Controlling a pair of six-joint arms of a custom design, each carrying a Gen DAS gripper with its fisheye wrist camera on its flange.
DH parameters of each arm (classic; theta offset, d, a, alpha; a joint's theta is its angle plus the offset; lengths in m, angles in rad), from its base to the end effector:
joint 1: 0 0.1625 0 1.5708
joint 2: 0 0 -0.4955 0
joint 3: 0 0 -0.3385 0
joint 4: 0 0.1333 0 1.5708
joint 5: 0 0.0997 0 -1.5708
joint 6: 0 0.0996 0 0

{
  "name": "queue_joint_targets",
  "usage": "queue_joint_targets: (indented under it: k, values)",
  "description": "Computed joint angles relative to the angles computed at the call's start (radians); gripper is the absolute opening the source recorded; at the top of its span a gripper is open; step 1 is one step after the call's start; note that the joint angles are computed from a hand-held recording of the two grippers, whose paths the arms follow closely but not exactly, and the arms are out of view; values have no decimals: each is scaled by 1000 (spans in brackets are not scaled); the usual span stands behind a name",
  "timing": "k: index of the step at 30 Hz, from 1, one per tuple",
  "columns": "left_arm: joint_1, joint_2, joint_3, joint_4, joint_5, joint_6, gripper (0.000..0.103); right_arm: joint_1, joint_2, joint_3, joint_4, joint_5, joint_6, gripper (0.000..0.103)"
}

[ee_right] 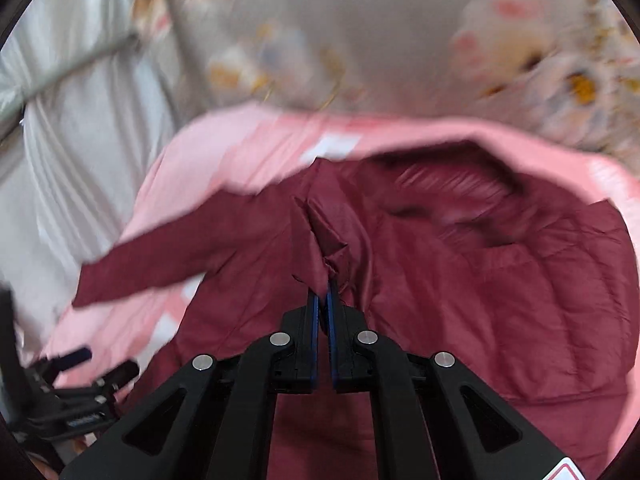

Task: Fold large clothes
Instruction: 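Fold the held sleeve across the jacket body and open the right gripper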

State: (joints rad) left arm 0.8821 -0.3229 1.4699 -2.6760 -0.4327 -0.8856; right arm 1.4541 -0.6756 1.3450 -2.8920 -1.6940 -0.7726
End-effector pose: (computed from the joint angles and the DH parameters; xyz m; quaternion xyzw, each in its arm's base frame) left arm -0.2766 -0.6880 -0.0347 -0.0716 0.8393 -0.3692 0.3927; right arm 0.0281 -0.8000 0.2442 0.2859 -0.9015 0.2634 0.1901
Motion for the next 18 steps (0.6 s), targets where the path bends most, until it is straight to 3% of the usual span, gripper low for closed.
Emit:
queue_joint_targets:
  k: [2, 3, 4, 6, 7, 11, 15, 18]
  values:
    - [6, 5, -4, -90, -44, 64, 98, -2, 16, 36, -9, -5, -22, 14]
    - [11, 8, -9, -139, -74, 99, 98, 0, 23, 43, -3, -11, -27, 26]
    - [16, 13, -18, -177, -106, 127, 98, 1, 24, 56, -8, -18, -31, 46]
    - [26, 24, -40, -234, -158, 165, 98, -6, 3, 105, -45, 17, -37, 61]
    - [31, 29, -51, -254, -181, 177, 98, -18, -22, 141, -73, 64, -40, 62]
    - [66, 62, -134, -282, -333, 195, 98, -61, -102, 190, -116, 109, 31, 62]
    - [101, 110, -241, -262, -505, 196, 98, -114, -145, 143, -143, 52, 163, 62]
    - [111, 159, -349, -179, -530, 205, 96, -159, -156, 56, -121, -1, 292, 62]
